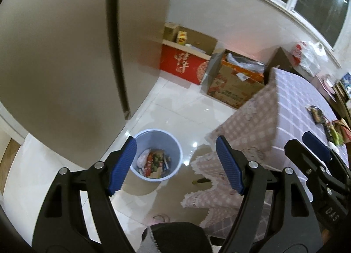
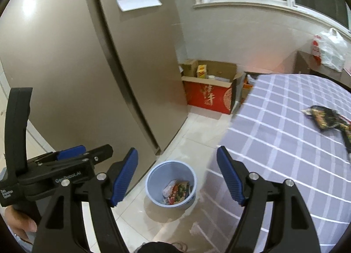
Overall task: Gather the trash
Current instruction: 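Turn both grippers back toward the table, then grasp the black snack bag with the left gripper while the right grasps the white bottle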
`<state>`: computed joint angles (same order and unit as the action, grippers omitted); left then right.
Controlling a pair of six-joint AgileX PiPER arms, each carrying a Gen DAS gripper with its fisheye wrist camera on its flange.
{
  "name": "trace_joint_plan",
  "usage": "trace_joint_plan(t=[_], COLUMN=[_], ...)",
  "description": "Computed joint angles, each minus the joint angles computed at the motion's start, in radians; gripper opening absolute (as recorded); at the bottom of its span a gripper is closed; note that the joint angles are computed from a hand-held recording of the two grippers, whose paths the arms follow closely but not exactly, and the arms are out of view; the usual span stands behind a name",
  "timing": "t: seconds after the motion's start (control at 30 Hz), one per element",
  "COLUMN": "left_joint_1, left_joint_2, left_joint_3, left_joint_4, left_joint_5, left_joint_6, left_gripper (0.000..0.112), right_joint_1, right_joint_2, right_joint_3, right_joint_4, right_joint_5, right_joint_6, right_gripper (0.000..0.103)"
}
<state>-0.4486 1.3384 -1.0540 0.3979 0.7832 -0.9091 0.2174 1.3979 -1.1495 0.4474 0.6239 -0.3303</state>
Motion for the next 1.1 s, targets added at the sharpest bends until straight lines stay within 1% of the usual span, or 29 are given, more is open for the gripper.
trace_joint_plan(t=[0.07,0.17,0.27,0.4,0.53,0.57,0.63,0.7,0.73,0.77,0.83,0.9,0.93,0.97,1.0,1.1], left_joint_1=[-0.065,-0.176,-0.285,-0.385,-0.443,-0.455,-0.467,-0.471,-0.469,-0.47,-0.468,-0.459,-0.454,-0.447,-0.442,-0.428], left_joint_2=[0.018,0.08,0.162,0.298,0.437,0.475,0.54,0.594,0.61,0.642,0.663,0.696,0.708,0.727,0.739,0.769], left_joint_3=[-0.041,-0.124,-0.22,-0.385,-0.561,-0.613,-0.705,-0.781,-0.805,-0.855,-0.893,-0.948,-0.967,-0.996,-1.013,-1.061], left_joint_4=[0.017,0.067,0.106,0.092,0.056,0.045,0.018,0.002,-0.001,-0.001,-0.009,-0.023,-0.031,-0.041,-0.046,-0.061], left_joint_5=[0.02,0.057,0.092,0.125,0.17,0.186,0.208,0.229,0.239,0.265,0.276,0.296,0.301,0.31,0.315,0.323], left_joint_6=[-0.03,-0.092,-0.133,-0.108,-0.037,-0.017,0.039,0.09,0.109,0.133,0.155,0.181,0.192,0.206,0.215,0.237], left_gripper=[0.074,0.074,0.074,0.074,0.074,0.074,0.074,0.074,0.074,0.074,0.074,0.074,0.074,0.074,0.074,0.074], right_joint_1=[-0.062,-0.209,-0.413,-0.652,-0.816,-0.839,-0.874,-0.875,-0.875,-0.872,-0.871,-0.857,-0.849,-0.84,-0.826,-0.826], right_joint_2=[-0.036,-0.09,-0.12,-0.106,-0.033,0.001,0.088,0.153,0.174,0.194,0.221,0.23,0.243,0.254,0.256,0.256], right_joint_3=[0.02,0.046,0.053,0.051,0.011,-0.012,-0.086,-0.139,-0.158,-0.18,-0.206,-0.216,-0.229,-0.244,-0.247,-0.254], right_joint_4=[0.035,0.107,0.195,0.263,0.216,0.195,0.185,0.173,0.173,0.168,0.158,0.156,0.155,0.149,0.135,0.133], right_joint_5=[0.021,0.075,0.157,0.232,0.227,0.23,0.284,0.31,0.316,0.32,0.336,0.348,0.354,0.358,0.347,0.357], right_joint_6=[-0.046,-0.152,-0.29,-0.444,-0.474,-0.464,-0.47,-0.485,-0.488,-0.486,-0.502,-0.511,-0.517,-0.517,-0.504,-0.521], right_gripper=[0.073,0.073,0.074,0.074,0.074,0.074,0.074,0.071,0.063,0.058,0.057,0.053,0.045,0.034,0.034,0.034])
